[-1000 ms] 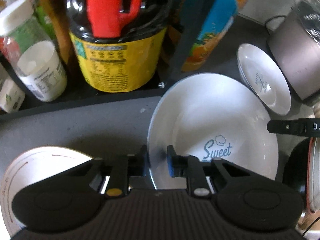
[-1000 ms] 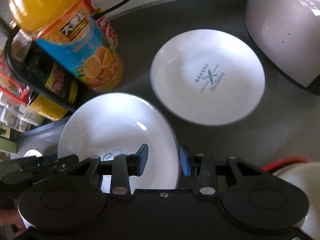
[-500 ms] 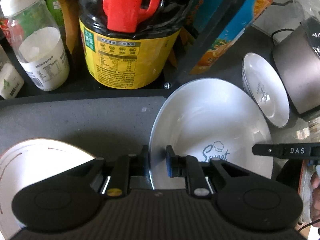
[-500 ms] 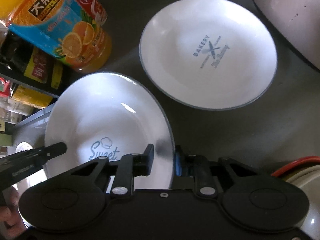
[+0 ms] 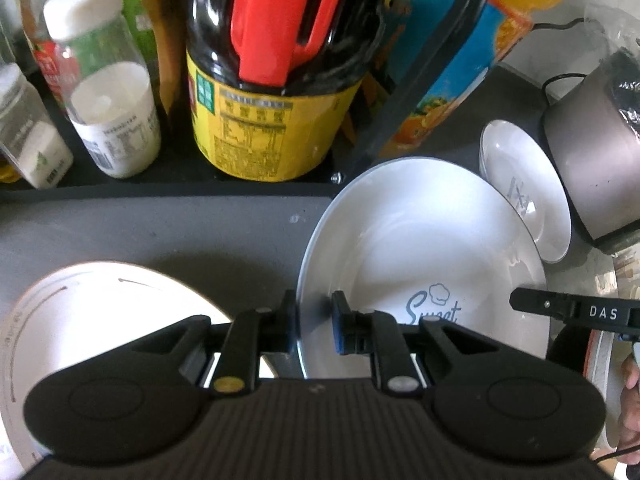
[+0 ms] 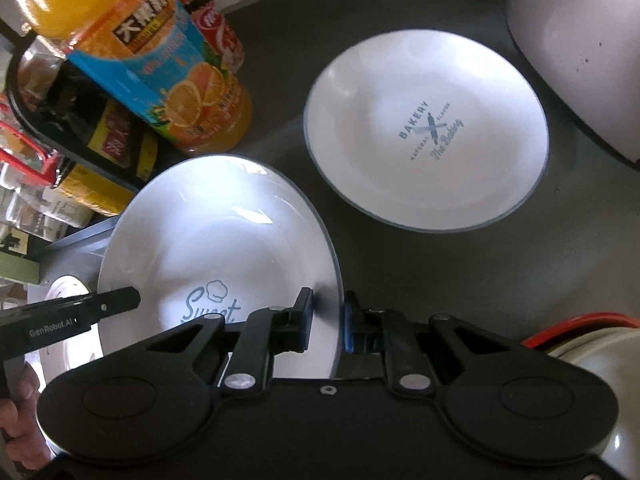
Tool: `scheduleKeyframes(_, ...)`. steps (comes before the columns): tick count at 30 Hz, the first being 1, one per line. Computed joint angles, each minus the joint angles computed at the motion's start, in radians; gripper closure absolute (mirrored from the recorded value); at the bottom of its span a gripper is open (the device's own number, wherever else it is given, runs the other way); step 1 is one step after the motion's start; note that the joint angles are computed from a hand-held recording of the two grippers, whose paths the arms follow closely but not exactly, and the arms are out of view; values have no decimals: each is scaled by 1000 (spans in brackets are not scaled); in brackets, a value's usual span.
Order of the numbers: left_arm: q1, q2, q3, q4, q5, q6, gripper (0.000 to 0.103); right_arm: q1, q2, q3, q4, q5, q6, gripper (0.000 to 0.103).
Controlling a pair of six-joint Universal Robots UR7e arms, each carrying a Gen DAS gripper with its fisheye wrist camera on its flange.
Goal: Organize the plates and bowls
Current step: 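Carry the 'Sweet' plate with both tools onto the brown-rimmed white plate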
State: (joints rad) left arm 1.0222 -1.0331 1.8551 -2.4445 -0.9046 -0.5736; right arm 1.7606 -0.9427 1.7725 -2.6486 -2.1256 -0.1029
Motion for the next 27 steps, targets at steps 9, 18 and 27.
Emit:
scheduleKeyframes(9, -32, -34, 18, 26, 29, -49, 87, 8, -28, 1, 19, 26, -39, 87)
scheduleKeyframes(18, -54, -90, 55, 44, 56, -126, 87, 25, -35, 14, 22, 51, -78, 87)
scheduleKeyframes(27, -70, -161, 104, 80, 97, -190, 87, 53, -19, 17, 28, 70, -97, 87)
